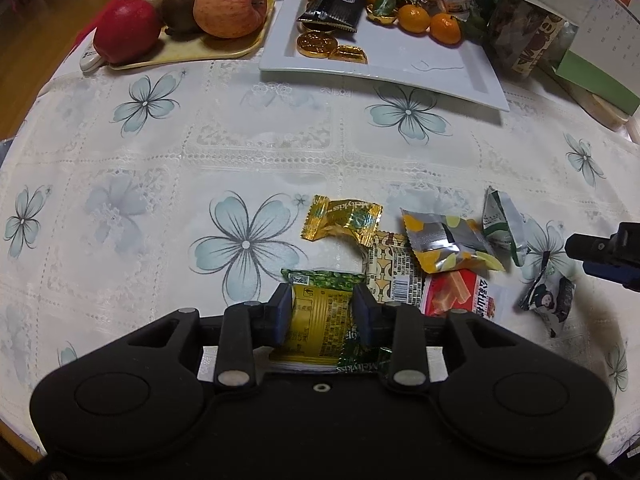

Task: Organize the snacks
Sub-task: 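Close the left tool on the yellow-green snack packet, then close the right tool on the blue-white packet while left holds yellow-green packet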

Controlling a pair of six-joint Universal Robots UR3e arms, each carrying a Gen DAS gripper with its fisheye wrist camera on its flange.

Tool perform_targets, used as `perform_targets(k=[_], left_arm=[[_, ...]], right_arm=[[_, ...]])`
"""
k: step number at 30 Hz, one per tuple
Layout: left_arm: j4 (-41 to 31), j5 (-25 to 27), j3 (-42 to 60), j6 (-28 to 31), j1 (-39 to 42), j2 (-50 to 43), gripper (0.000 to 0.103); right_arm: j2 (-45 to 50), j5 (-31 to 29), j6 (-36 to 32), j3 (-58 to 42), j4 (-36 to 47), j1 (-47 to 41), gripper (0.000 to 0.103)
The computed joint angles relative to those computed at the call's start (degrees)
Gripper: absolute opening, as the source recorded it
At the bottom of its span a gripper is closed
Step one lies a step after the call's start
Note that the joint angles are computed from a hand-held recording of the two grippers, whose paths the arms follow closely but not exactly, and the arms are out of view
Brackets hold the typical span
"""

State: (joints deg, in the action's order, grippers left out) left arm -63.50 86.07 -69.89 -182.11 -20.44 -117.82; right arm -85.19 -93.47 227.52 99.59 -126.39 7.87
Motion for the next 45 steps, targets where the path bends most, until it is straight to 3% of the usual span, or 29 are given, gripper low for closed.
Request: perform_targets(k=[17,26,30,39,45], left_arm=[[-5.35,-0.54,1.95,-2.72,2.22,-0.74,0.04],[-7.64,-0.61,2.48,-2.58,3.95,-0.41,0.04],[-7.8,-0.48,2.66,-2.67,3.84,-0.51,0.04],[-7.64,-0.52,2.09,-2.74,3.87,-0.17,0.04],[-6.81,-0.74,0.52,-1.96,4.28,1.27,0.04]], right_arm=[[2.24,-1.26,-0.05,-2.14,5.97,0.91,0.035],[-2.07,6.19,-5.98,0.26,10.83,-0.1,0.036],[-5.97,6.96,-5.53,4.08,7.13,-0.86,0.036],[-5.4,10.81,-11.25,3.44,3.52,-0.14,0.05],[-0.66,4.15,-14.88,-0.79,3.97,5.24,0.058]])
